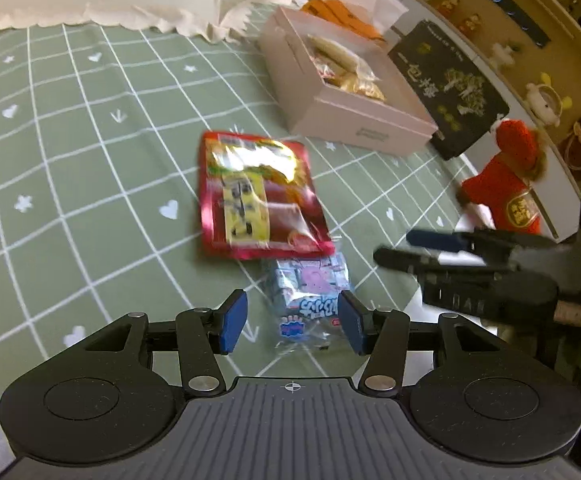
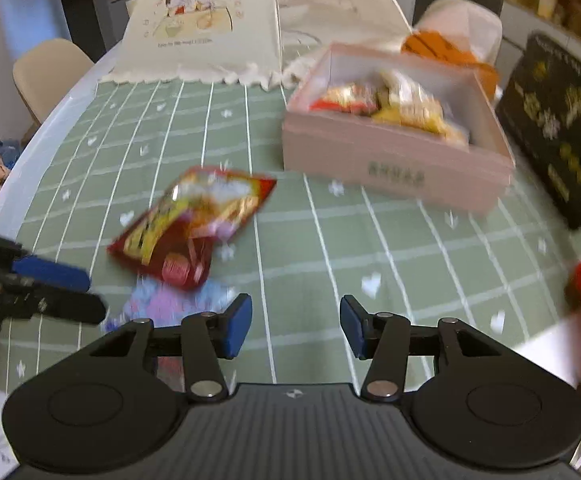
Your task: Organize snacks
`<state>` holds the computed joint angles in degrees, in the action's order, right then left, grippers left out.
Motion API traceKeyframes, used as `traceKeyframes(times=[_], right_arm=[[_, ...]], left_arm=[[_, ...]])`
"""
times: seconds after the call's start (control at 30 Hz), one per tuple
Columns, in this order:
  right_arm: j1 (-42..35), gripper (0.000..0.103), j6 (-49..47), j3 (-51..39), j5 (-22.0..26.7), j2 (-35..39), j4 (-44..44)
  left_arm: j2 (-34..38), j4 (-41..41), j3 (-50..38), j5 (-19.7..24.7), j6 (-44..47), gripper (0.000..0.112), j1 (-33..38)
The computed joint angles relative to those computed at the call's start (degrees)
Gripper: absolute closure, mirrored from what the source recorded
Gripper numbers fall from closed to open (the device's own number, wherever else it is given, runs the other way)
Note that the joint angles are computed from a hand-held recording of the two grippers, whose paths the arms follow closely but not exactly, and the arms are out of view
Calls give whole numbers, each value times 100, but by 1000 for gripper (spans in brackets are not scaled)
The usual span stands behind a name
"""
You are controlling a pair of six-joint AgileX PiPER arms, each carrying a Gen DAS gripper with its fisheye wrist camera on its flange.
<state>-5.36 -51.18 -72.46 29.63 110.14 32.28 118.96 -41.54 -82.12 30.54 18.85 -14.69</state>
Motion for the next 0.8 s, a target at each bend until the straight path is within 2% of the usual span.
traceKeyframes(times=[0.07, 0.2, 0.3, 0.4, 0.43, 0.63, 0.8], right_arm=[[-17, 55, -35, 87, 61, 23, -11], [-37, 55, 37, 359, -19, -93, -32], [-77, 55, 228, 761, -530, -354, -256], [-204, 55, 715, 1041, -938, -525, -774], [-293, 55, 737, 1086, -951, -548, -774], [-674, 55, 687, 1372, -946, -654, -560], [-654, 54, 749, 1430, -997, -653, -539]], left_arm=[[133, 362, -174, -30, -471, 57, -127], [425, 1602, -792, 110, -1518, 57, -513], [694, 2727, -1410, 387, -2374, 56, -839], [998, 3953, -2003, 861, -3126, 55, -1194], [1059, 4132, -2105, 931, -3232, 50, -1267], [1322, 4219, -2605, 1280, -3423, 45, -1355], [1551, 4342, -3017, 1581, -3431, 39, -1451]])
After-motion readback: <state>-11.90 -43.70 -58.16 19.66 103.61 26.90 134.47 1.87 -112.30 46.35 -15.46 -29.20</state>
